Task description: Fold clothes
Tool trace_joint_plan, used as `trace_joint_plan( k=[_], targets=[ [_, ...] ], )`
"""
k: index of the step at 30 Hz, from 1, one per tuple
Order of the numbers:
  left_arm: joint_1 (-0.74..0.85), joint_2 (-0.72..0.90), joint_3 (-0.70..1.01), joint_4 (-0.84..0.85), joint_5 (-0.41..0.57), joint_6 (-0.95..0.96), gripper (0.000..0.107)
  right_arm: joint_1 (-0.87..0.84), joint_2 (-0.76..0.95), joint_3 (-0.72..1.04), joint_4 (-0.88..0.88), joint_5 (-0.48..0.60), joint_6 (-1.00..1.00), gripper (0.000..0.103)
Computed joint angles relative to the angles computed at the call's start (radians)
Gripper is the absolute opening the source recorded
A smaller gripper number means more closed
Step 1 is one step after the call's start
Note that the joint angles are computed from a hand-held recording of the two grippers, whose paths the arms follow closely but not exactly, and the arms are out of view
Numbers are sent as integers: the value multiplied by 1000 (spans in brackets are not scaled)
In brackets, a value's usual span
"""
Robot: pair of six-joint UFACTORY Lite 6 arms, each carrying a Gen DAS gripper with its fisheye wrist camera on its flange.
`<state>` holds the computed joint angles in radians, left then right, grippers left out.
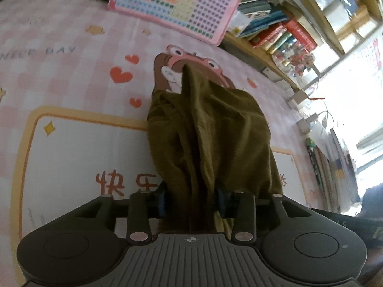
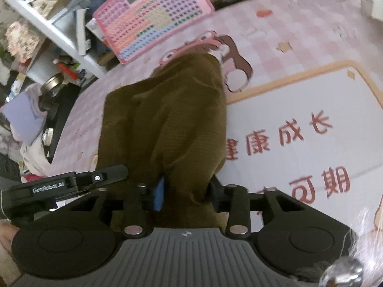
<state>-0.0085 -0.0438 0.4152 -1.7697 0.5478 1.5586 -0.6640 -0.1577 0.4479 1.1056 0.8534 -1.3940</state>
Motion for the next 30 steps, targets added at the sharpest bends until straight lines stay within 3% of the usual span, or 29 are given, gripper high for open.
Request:
trace_joint_plan(
  k=[3,10,14,16,18,23,30],
  targets=[
    [31,67,20,-6,41,9,59,-18,62,21,8,12,7,53],
    [18,113,37,-66,77,42,55,-21,131,43,31,25,0,55],
    [-16,109,44,-76,50,36,40,15,118,32,48,8,-16,38],
    [-24,76,28,-78,41,41,31,37,47,0,52,-8,-37,32],
    [-45,13,-1,-92,20,57,29,61,-30,-31,52,-24,-51,29],
    [-46,-117,-58,-95,2,77,29,92,-252,-117,69,-28,-108,28],
    [-5,-250,-116,-30,16,47,29,69,-347,-151,64,23,-118,28]
  ],
)
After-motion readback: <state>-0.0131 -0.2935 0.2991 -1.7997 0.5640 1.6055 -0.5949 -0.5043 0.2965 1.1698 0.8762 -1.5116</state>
